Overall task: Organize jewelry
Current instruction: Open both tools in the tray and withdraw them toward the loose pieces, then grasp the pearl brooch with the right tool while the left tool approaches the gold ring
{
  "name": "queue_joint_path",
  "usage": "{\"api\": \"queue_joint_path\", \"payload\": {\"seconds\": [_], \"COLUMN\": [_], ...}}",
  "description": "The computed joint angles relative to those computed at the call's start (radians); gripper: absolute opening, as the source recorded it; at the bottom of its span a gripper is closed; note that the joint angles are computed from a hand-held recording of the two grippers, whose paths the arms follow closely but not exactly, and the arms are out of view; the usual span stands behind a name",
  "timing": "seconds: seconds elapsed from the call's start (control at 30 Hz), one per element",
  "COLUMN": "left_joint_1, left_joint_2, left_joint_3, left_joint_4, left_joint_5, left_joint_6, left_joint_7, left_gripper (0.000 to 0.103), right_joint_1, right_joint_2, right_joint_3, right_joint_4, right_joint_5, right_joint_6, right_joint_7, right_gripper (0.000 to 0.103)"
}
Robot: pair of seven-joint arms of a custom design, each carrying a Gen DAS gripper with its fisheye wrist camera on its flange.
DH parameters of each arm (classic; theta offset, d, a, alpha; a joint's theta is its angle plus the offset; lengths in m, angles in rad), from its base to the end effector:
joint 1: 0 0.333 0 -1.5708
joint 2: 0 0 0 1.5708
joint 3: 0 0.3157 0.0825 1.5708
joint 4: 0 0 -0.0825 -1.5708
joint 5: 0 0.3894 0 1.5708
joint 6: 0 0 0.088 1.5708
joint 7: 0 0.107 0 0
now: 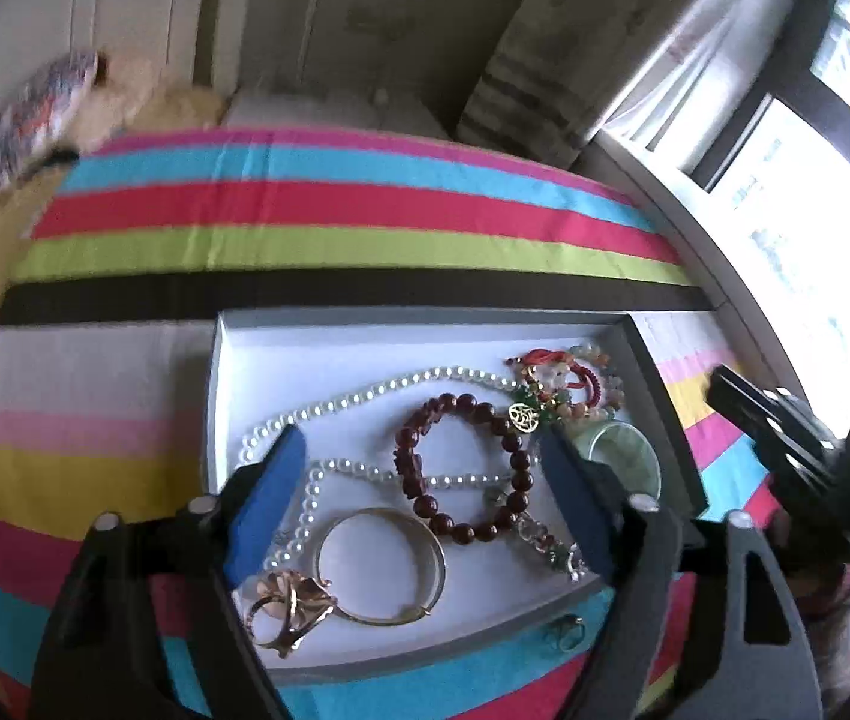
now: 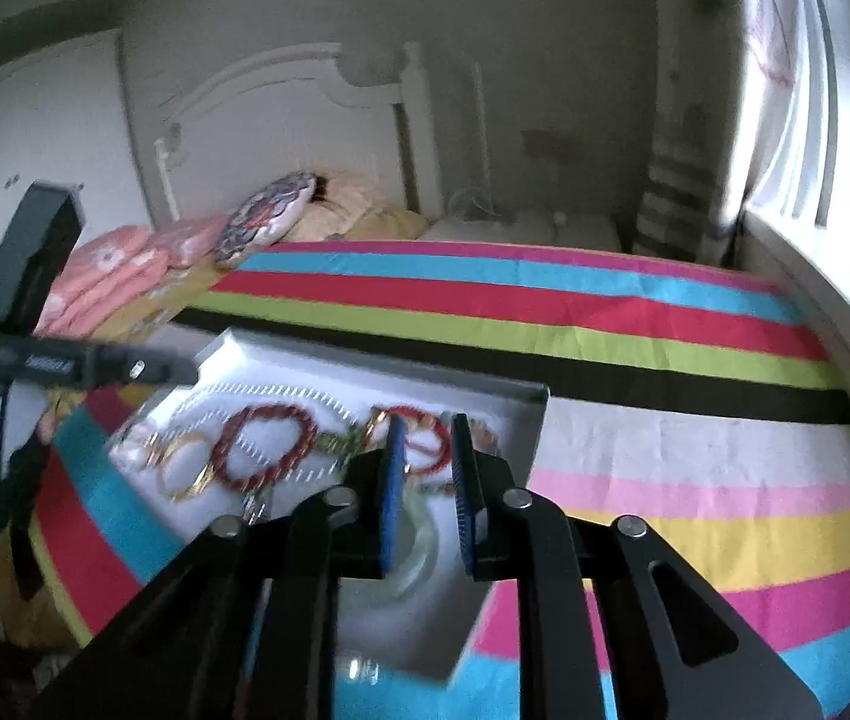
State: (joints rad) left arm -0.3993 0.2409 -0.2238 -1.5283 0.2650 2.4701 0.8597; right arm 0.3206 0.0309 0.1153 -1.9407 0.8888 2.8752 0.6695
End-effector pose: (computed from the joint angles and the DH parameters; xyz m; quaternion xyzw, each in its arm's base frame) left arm 0.5692 -0.3869 0.6026 -0.6498 0.6717 -0.3315 0.1293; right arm 0.5748 0.2183 0.5536 -0.7684 0.4168 -0.1858 0.4487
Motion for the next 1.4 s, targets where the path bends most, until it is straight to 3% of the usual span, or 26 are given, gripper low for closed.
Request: {"api": "queue_joint_path", "payload": {"seconds": [0.13,0.2,0.27,0.33,0.4,0.57,0.8,0.93,1.1,1.4], "left_joint_1": [-0.077,-0.096,-0.105,-0.103,-0.098,-0.077,-0.044,-0.039,-0.038,-0.039], "left_joint_2": [-0.054,-0.073,-0.098,-0.132,-0.156,-0.205,-0.256,-0.268,-0.278,-0.290], "left_joint_3": [0.040,0.041,0.026,0.006,-0.016,-0.059,-0.094,-0.111,-0.124,-0.137], "left_joint_4": [-0.078,-0.104,-0.136,-0.181,-0.218,-0.306,-0.417,-0.444,-0.462,-0.488], "left_joint_5": [0.306,0.449,0.543,0.606,0.658,0.686,0.678,0.718,0.748,0.789], "left_joint_6": [0.046,0.047,0.035,0.032,0.023,0.027,0.066,0.035,0.012,0.001], "left_joint_7": [-0.168,-0.255,-0.310,-0.354,-0.388,-0.425,-0.505,-0.548,-0.569,-0.594], "left_gripper": [0.100,0.100,0.100,0.100,0.100,0.100,0.100,0.100,0.100,0.100], "right_joint_1": [0.024,0.046,0.076,0.101,0.118,0.178,0.245,0.237,0.245,0.211], "right_joint_2": [-0.108,-0.147,-0.178,-0.198,-0.220,-0.276,-0.338,-0.346,-0.358,-0.319], "right_joint_3": [-0.011,-0.026,-0.051,-0.066,-0.067,-0.099,-0.136,-0.111,-0.095,-0.053], "right_joint_4": [-0.140,-0.194,-0.234,-0.264,-0.304,-0.376,-0.438,-0.458,-0.474,-0.452], "right_joint_5": [-0.029,-0.038,-0.007,0.011,-0.016,-0.032,0.000,-0.050,-0.107,-0.298], "right_joint_6": [0.035,0.047,0.042,0.045,0.062,0.058,-0.013,-0.063,-0.051,-0.096], "right_joint_7": [-0.047,-0.045,-0.057,-0.069,-0.061,-0.039,-0.056,-0.016,0.017,0.190], "right_gripper": [0.031,0.037,0.054,0.061,0.061,0.068,0.070,0.070,0.070,0.068]}}
